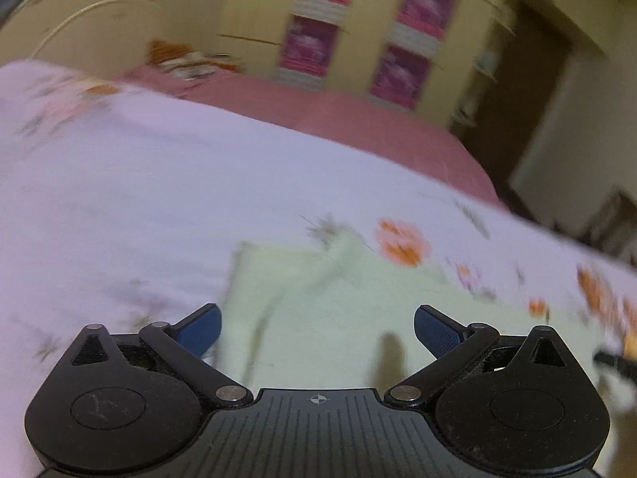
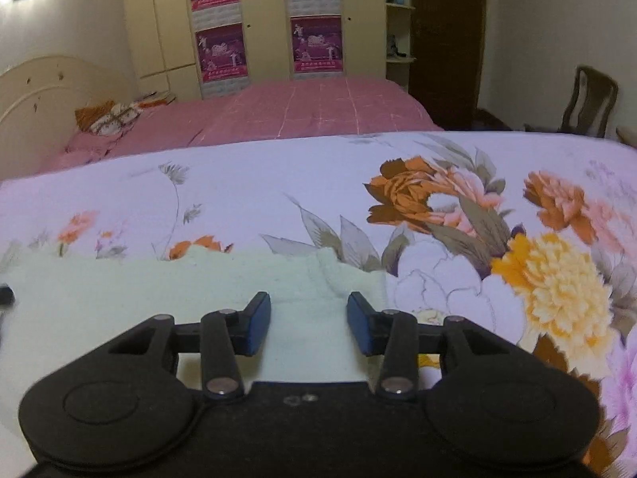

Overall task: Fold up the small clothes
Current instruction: 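Open the left gripper and release the folded sweater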

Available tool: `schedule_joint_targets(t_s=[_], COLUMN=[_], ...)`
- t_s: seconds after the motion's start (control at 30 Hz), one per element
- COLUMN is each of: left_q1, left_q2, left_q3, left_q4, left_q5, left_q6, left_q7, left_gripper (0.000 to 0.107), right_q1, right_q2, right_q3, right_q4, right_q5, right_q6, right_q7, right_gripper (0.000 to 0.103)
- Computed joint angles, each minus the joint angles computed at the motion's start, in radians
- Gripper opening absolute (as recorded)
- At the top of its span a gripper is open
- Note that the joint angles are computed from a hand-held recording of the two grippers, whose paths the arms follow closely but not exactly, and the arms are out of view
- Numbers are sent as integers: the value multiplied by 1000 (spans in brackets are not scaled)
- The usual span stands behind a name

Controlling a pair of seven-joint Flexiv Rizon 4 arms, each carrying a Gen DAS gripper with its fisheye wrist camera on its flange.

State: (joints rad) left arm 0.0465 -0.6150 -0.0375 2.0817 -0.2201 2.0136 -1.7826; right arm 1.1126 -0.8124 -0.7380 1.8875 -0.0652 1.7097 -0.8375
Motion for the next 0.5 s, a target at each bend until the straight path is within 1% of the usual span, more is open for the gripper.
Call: schedule_joint_targets(t_s=[0.03, 0.07, 0.1, 0.17, 0.23, 0.3, 0.33, 0.37, 0.4, 0.43, 0.47, 0.5], left_q1=[29, 36, 34, 75, 65, 20, -18, -40, -87, -124, -132, -119], left_q2=[8, 9, 15, 27, 36, 39, 39, 36, 32, 29, 25, 33], left_q3=[-26, -32, -35, -88, -93, -60, -27, -7, 38, 61, 80, 70], left_q4=[8, 8, 9, 13, 22, 26, 30, 34, 33, 28, 22, 32], left_q5=[38, 68, 88, 154, 182, 168, 142, 130, 106, 56, 72, 73], left_q6=[12, 22, 22, 17, 12, -20, -25, -15, -16, -23, -24, -20], left_q7=[2, 18, 35, 47, 69, 105, 120, 133, 161, 219, 220, 231], left_gripper=[102, 102, 102, 102, 103, 103, 103, 103, 103, 103, 103, 103], right_q1=[25, 23, 7, 12, 19, 12, 15, 24, 37, 41, 42, 51], right_q2=[-4, 7, 18, 35, 57, 76, 79, 75, 70, 66, 63, 57], right_q3=[-26, -19, 7, 27, 54, 96, 106, 104, 97, 96, 97, 85], right_q4=[6, 17, 20, 30, 38, 42, 42, 41, 42, 42, 44, 49], right_q5=[25, 28, 37, 43, 53, 55, 50, 45, 45, 43, 40, 36], right_q6=[-11, 17, 48, 80, 91, 94, 85, 73, 65, 58, 53, 51], right_q7=[9, 28, 26, -12, -50, -85, -106, -122, -131, -137, -143, -152], right_gripper=[45, 46, 46, 45, 45, 44, 44, 44, 44, 45, 45, 45])
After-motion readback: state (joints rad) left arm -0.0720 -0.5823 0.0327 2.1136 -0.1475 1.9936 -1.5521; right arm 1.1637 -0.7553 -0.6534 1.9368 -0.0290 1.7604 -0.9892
